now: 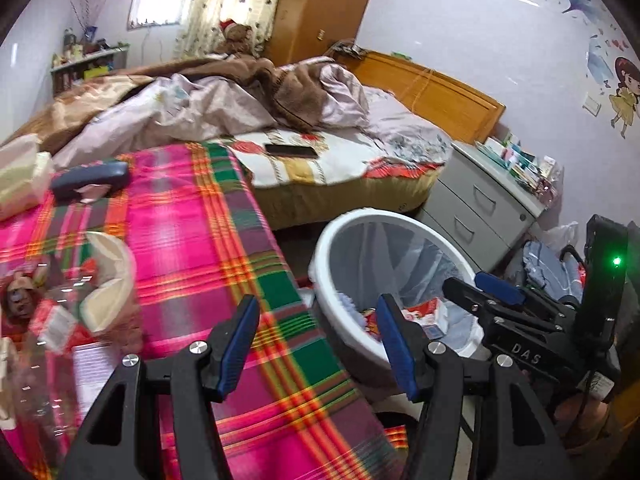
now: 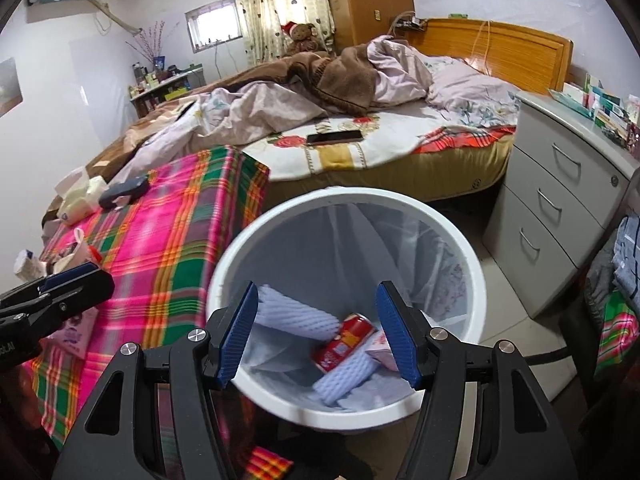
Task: Collect trash
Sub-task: 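Move both open tools back over the remaining items on the cloth, then grasp white yogurt cup with left tool while right tool grasps white paper cup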
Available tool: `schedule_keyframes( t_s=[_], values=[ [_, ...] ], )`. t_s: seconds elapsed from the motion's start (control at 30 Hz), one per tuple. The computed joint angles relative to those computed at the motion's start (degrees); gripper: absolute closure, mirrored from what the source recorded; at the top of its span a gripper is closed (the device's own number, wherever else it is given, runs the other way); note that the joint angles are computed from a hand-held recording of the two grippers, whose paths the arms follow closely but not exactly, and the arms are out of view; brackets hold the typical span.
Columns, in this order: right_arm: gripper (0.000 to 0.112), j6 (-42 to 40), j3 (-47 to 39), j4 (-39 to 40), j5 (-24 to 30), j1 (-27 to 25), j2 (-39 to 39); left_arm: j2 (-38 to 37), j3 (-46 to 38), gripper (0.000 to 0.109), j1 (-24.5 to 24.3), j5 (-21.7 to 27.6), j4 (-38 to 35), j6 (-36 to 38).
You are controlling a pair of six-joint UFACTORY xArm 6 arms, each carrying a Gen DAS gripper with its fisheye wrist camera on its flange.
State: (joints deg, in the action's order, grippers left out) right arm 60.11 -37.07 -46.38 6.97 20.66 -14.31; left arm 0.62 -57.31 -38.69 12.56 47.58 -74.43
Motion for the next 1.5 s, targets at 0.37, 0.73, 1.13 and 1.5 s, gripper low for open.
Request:
schedule_keyframes(
  t_s=[0.37, 0.73, 1.13, 1.5],
  values=[
    [0.049, 11.41, -3.67, -11.61, -0.95, 5.19, 1.48, -13.37, 11.49, 0.046, 3.21, 3.61, 14.24, -15.23],
    [0.049, 20.45, -9.66, -20.91, -3.61, 10.09, 7.24, -28.54, 24.02, 0.045, 8.45, 8.83, 17.23, -20.1],
    [0.049, 15.44, -16.56, -14.64, -7.11, 14.92, 15.34, -38.78, 33.7, 0.039, 18.49, 6.75, 13.73, -16.95],
    [0.049, 7.13, -22.1, -3.03, -5.41, 17.68, 21.9, -35.33, 34.6, 0.032, 26.78, 0.47, 8.09, -8.14]
  ],
)
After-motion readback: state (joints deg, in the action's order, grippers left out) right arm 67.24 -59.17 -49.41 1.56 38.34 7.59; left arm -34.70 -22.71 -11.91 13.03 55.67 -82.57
